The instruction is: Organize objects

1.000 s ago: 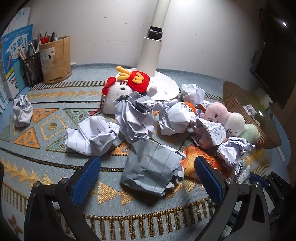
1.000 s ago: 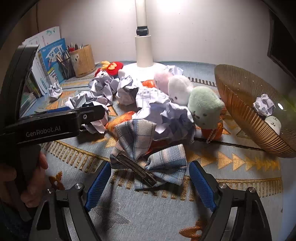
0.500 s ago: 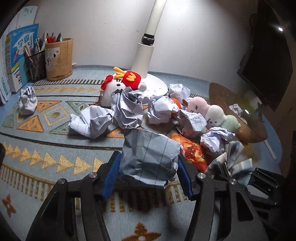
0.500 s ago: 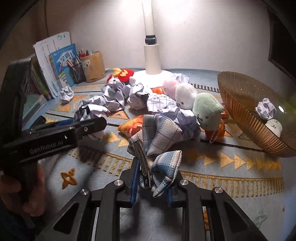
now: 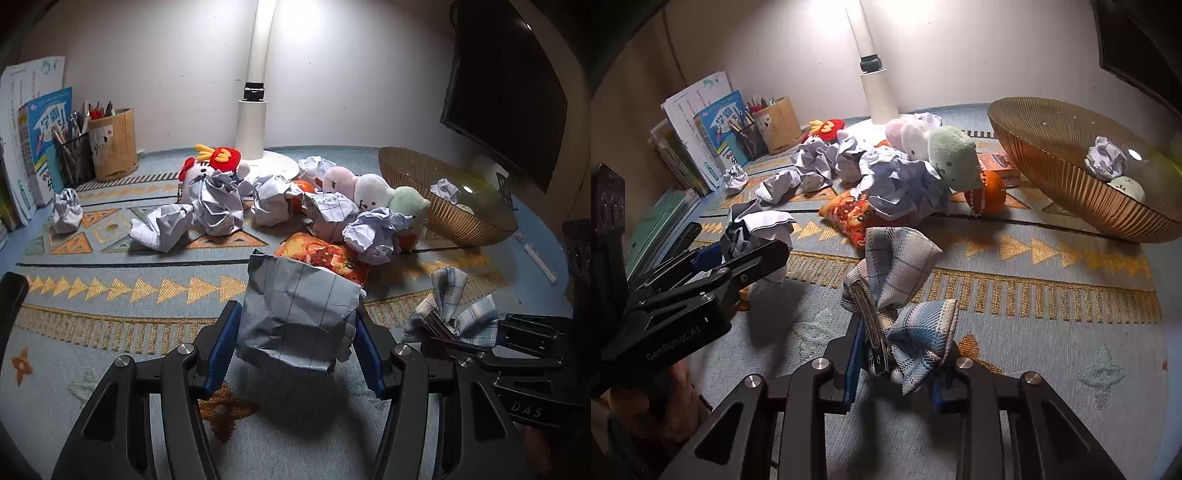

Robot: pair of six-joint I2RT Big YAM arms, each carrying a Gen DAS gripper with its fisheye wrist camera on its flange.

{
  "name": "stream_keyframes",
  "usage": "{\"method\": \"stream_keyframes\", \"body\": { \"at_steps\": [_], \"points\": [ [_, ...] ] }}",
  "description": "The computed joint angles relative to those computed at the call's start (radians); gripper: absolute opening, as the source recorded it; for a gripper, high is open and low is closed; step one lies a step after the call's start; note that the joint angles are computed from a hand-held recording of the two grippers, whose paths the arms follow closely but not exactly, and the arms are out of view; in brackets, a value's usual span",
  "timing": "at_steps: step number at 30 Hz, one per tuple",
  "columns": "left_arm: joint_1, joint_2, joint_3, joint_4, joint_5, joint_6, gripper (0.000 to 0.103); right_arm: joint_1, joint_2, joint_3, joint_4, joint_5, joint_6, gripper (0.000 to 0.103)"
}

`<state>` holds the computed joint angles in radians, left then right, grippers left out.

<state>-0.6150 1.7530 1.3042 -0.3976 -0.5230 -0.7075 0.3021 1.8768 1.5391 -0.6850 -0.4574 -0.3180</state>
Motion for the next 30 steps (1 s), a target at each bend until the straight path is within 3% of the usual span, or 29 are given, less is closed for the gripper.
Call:
{"method": "stream_keyframes", "body": {
  "at_steps": [4,13,15,18,23,30],
  "points": [
    [0.013,-0.026,-0.047,0.062,0.028,-0.026,0.056,-0.014,-0.008,-0.009,0.033,-0.012,0.034,0.071],
    [0.009,-0.026,-0.047,0.069,0.026,-0.025,0.056,0.017,-0.057,-0.089,0.115,0.119,-0.099,0.076],
    [0.009,-0.027,-0.048,0.068,0.022,-0.025,0.056,0.029,-0.057,-0.095,0.128,0.158,-0.114,0.073],
    [0.009,-0.027,-0.047,0.066,0.023,-0.022,0.056,0.037,-0.038,-0.074,0.086,0.173,-0.138,0.055],
    [0.010,-0.030,-0.052,0.072,0.025,-0.024,0.056,0.034,-0.036,-0.074,0.086,0.161,-0.131,0.022],
    [0.010,-0.030,-0.053,0.073,0.020,-0.024,0.056,0.011,-0.050,-0.083,0.102,0.090,-0.092,0.016]
  ]
}}
